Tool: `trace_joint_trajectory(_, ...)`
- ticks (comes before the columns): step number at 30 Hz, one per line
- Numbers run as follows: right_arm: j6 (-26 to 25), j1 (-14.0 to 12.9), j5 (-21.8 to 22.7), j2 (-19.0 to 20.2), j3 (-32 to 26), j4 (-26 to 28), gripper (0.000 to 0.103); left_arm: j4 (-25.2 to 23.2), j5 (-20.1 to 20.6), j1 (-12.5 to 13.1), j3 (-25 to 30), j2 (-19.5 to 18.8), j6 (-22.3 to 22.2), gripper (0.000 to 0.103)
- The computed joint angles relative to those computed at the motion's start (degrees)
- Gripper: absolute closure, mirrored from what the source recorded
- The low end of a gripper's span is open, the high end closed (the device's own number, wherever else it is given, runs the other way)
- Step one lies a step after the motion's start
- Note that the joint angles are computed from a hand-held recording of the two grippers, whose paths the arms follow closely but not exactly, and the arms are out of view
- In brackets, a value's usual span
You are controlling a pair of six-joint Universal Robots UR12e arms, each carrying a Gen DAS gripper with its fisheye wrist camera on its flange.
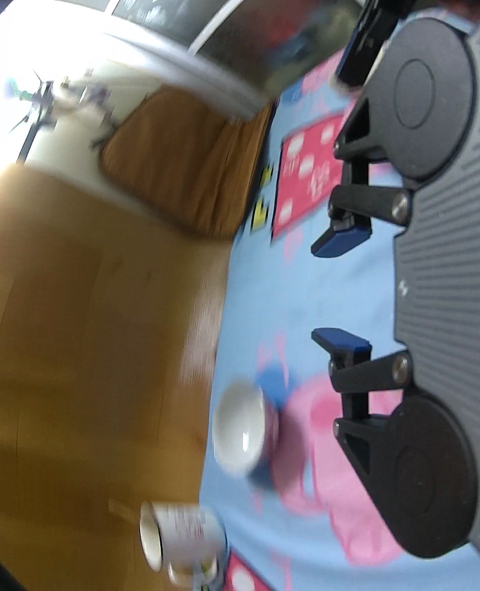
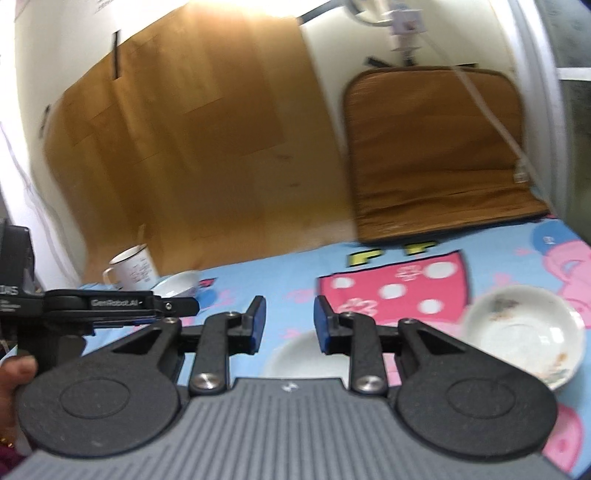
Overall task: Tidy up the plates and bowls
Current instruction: 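Grasp the rim of the third pink-patterned bowl with the right gripper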
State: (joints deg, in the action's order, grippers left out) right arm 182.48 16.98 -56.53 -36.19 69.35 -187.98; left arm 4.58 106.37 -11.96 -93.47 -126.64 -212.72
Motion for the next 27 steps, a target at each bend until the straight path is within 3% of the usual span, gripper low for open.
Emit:
trace_joint_trajectory(11, -5.51, 3.51, 5.97, 1.07, -4.97, 20.85, 0.068, 1.28, 7.73, 3.36, -6.96, 2.00, -9.59, 0.058)
trace_joint_trajectory(19, -2.11, 5.07, 5.25, 3.19, -11.30, 24.03, 0.068, 3.38, 6.97, 4.01, -7.52, 1.06, -11.67, 0.055)
trace_joint_trajectory(23, -0.80, 6.05, 4.32, 6.27, -17.97, 27.29, 0.068, 4.44, 7.47, 3.85, -7.96, 1.04, -11.89, 0.055)
trace_joint_trajectory(27, 2.00, 7.05, 3.35, 11.00, -27.73, 34.82, 0.067, 6.00, 9.26, 3.64, -8.45, 1.03, -11.97, 0.055)
